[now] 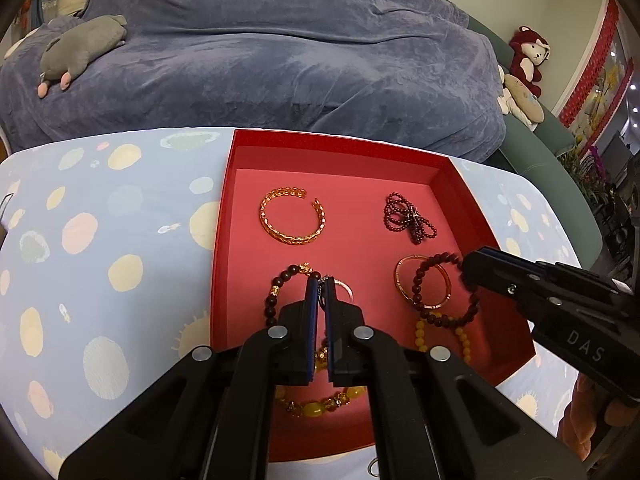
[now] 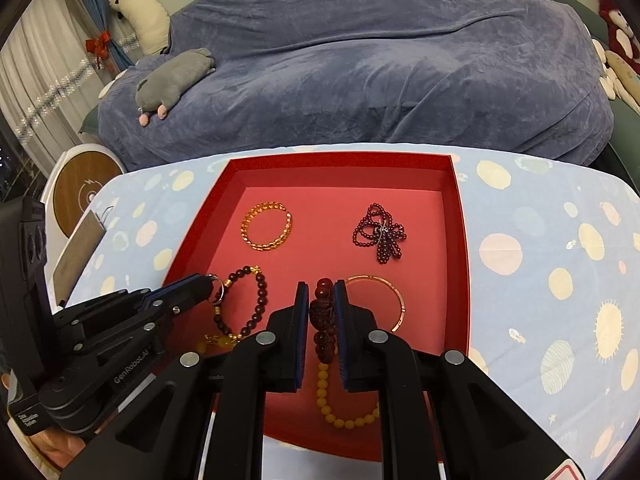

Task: Organize jewelry
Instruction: 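Release the silver ring into the red box with the left tool while the right tool releases the red bracelet, then move the left tool to the gold ring while the right tool reaches the gold hoop earring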

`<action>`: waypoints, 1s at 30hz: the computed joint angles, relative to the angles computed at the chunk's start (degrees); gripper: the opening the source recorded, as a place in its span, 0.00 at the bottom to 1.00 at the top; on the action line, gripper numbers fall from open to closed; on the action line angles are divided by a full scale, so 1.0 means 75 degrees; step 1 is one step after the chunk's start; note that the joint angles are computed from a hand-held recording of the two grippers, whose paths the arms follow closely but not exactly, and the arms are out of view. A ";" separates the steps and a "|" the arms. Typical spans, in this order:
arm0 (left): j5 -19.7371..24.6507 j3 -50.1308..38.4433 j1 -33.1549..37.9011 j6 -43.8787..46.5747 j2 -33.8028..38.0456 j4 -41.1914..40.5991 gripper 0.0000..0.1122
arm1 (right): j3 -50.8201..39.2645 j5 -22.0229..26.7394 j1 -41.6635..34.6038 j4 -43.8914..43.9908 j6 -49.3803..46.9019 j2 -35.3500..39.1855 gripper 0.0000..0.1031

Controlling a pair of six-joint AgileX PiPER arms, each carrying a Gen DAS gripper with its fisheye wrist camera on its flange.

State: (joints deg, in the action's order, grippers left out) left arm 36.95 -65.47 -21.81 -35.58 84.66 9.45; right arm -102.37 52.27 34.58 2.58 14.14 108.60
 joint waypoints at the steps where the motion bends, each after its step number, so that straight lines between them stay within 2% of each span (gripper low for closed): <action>1: -0.0046 -0.0002 0.0016 -0.0044 0.0027 0.0044 0.03 | 0.0103 -0.0094 0.0009 -0.0107 0.0059 -0.0029 0.14; 4: -0.0062 -0.0030 -0.0038 -0.0243 0.0071 0.0245 0.10 | 0.0333 -0.0277 0.0033 -0.0424 0.0290 -0.0147 0.21; 6: 0.0004 -0.0029 -0.0150 -0.0634 0.0034 0.0572 0.26 | 0.0557 -0.0421 -0.0024 -0.0420 0.0347 -0.0312 0.29; 8: 0.0045 -0.0036 -0.0240 -0.0883 -0.0039 0.0784 0.30 | 0.0810 -0.0530 -0.0062 -0.0389 0.0362 -0.0539 0.33; 17: 0.0345 0.0451 -0.0862 -0.1754 -0.1015 0.1556 0.30 | 0.2176 -0.0666 0.0222 -0.0938 0.0677 -0.1922 0.33; 30: 0.1567 0.1450 -0.2801 -0.3847 -0.2214 0.2720 0.30 | 0.4333 -0.0544 0.1127 -0.1651 0.1900 -0.3632 0.33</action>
